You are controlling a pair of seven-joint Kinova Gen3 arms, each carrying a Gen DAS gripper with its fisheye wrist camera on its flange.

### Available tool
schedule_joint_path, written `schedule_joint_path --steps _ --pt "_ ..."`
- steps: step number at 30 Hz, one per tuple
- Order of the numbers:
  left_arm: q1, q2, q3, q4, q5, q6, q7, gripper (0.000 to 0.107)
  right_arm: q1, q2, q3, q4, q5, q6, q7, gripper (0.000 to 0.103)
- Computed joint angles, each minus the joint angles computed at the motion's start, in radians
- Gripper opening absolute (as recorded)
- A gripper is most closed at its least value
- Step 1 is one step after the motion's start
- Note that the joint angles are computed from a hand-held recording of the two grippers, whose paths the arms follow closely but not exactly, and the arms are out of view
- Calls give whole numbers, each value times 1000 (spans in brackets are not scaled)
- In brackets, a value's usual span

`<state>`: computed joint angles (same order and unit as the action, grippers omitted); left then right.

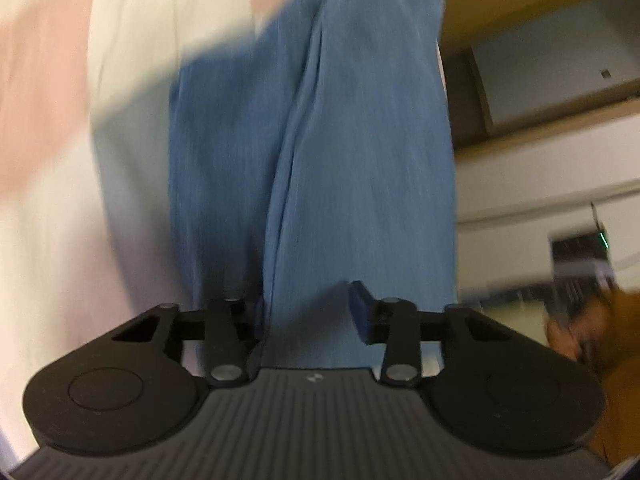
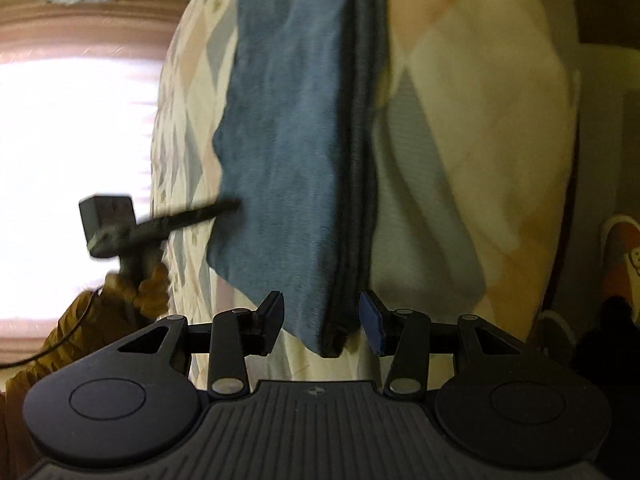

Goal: Fold clothes

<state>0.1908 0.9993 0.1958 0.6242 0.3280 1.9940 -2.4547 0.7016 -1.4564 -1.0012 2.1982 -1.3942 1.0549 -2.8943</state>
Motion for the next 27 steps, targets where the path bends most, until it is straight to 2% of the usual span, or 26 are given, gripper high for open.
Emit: schedule_joint_path --steps 1,3,8,10,15,21,23,24,25,27 --pt "-6 2 5 -17 -29 38 -12 27 -2 -6 3 -4 9 6 -25 47" --pt "-4 -14 -9 -16 -38 64 -39 27 -4 -18 10 -10 20 10 -57 47" --pt "24 -22 -17 11 -63 27 -73 27 -7 -59 -3 -5 -12 -29 1 49" --pt "27 -14 -21 14 -67 14 -72 20 12 -77 -8 -48 11 -10 3 49" --pt "13 4 -11 5 -56 24 -87 20 49 -129 -23 -163 72 35 -136 49" --pt "15 13 -7 -4 -53 28 -129 20 114 -166 -19 -244 134 68 -198 48" --pt "8 24 -6 -31 -51 43 -136 18 133 -185 -17 -260 140 71 -225 44" --pt "10 25 -9 -34 -52 42 -138 12 141 -204 -17 -264 135 65 -247 34" --pt "11 21 -11 -30 -56 34 -148 8 143 -211 -14 -264 131 64 -256 18" --pt "13 28 -8 -50 -55 53 -155 7 143 -219 -7 -265 124 62 -267 10"
